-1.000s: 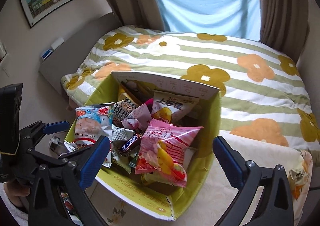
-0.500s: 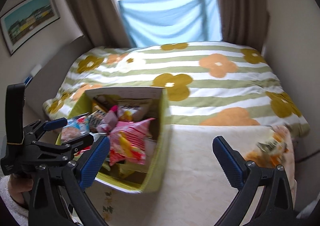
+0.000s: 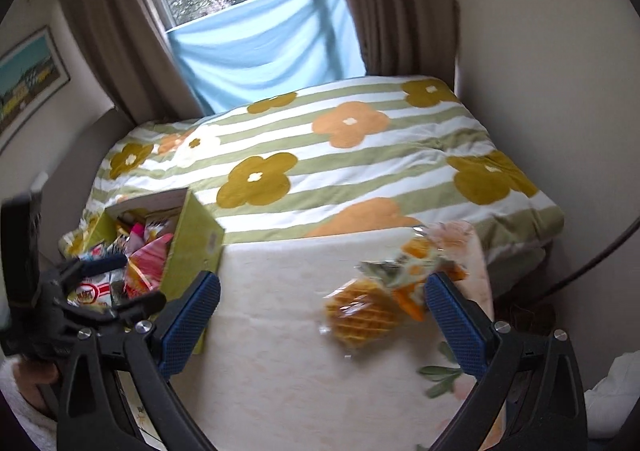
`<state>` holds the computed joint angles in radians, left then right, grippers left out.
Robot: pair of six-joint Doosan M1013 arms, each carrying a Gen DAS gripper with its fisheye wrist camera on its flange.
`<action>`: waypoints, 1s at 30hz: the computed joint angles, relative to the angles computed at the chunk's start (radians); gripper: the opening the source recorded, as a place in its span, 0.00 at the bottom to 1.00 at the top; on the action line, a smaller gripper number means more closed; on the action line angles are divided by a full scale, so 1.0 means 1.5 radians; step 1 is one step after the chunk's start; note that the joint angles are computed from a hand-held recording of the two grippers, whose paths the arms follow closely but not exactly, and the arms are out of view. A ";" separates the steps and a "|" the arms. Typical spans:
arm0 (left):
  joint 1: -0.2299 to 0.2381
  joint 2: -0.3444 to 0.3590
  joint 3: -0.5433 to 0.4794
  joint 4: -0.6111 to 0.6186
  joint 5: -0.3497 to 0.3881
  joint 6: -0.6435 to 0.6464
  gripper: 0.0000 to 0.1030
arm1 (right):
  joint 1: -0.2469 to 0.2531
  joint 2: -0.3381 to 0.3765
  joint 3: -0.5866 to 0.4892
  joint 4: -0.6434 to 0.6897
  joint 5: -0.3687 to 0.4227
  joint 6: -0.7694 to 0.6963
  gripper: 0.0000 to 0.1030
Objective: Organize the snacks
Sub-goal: 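Move both open tools back to the waffle and pork floss packets on the bed, then grasp the waffle packet with the left tool while the right tool grasps the orange pork floss bag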
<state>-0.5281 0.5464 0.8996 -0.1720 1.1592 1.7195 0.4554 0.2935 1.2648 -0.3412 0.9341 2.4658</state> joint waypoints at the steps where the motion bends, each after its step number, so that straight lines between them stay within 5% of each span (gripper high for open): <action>1: -0.011 0.007 -0.006 0.003 0.005 0.001 1.00 | -0.013 -0.009 0.015 0.019 -0.010 -0.009 0.99; 13: -0.066 0.101 -0.088 -0.002 0.100 0.044 0.99 | -0.137 -0.022 0.109 0.335 -0.091 -0.098 0.99; 30: -0.082 0.180 -0.146 0.005 0.164 0.197 0.99 | -0.170 0.036 0.124 0.449 -0.115 -0.029 0.99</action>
